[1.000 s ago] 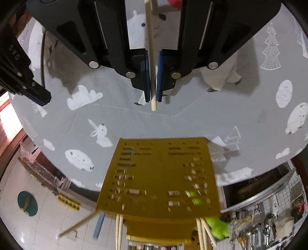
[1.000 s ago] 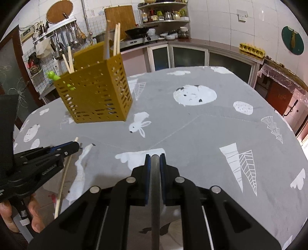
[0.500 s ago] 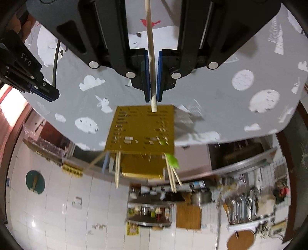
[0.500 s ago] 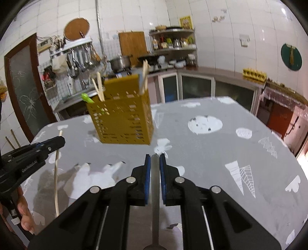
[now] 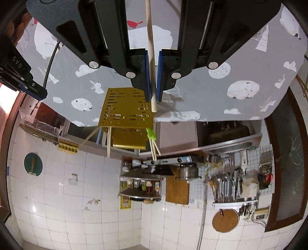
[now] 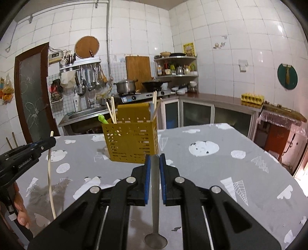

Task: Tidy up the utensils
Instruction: 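Lift the chopstick and spoon and carry both toward the yellow caddy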

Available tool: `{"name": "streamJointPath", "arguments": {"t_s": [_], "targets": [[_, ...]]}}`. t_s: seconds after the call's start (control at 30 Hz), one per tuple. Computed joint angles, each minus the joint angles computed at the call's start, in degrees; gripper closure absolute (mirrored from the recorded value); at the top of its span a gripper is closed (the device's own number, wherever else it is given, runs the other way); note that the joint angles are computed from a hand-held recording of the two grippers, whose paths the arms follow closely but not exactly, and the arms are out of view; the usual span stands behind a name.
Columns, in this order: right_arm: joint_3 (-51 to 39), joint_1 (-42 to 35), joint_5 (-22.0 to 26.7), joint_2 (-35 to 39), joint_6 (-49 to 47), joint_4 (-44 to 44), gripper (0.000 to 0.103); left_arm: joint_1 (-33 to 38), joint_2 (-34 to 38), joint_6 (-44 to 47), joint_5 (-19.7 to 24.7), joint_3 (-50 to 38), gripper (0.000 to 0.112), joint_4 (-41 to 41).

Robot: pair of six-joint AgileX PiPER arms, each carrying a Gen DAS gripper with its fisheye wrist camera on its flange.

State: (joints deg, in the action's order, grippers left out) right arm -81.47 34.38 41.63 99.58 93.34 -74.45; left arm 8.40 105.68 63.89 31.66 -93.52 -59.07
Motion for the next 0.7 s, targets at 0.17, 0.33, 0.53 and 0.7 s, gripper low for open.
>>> {"name": "streamJointPath", "arguments": {"t_s": [0.17, 0.33, 0.53, 0.7], "targets": [[-1.32, 0.69, 0.58, 0.65, 0.14, -1.47, 0.093, 0.95, -0.87, 6.28, -0.07, 1.17, 0.108, -7.41], [-2.97, 0.65, 0.68, 0.66, -0.45, -2.52, 0.093, 1.54, -0.68, 7.24, 0.62, -0.69, 0.108, -9.81], [-8.46, -0.38, 0.32, 2.29, -4.84, -0.67, 0.093, 1.16, 1.66, 1.47, 2.03, -8.37, 0.108, -7.28], [-14.94, -1.69, -0.22, 4.48, -8.86, 0.64, 0.093, -0.18, 5.13, -5.36, 2.78, -18.51, 0.108, -3.09]]}}
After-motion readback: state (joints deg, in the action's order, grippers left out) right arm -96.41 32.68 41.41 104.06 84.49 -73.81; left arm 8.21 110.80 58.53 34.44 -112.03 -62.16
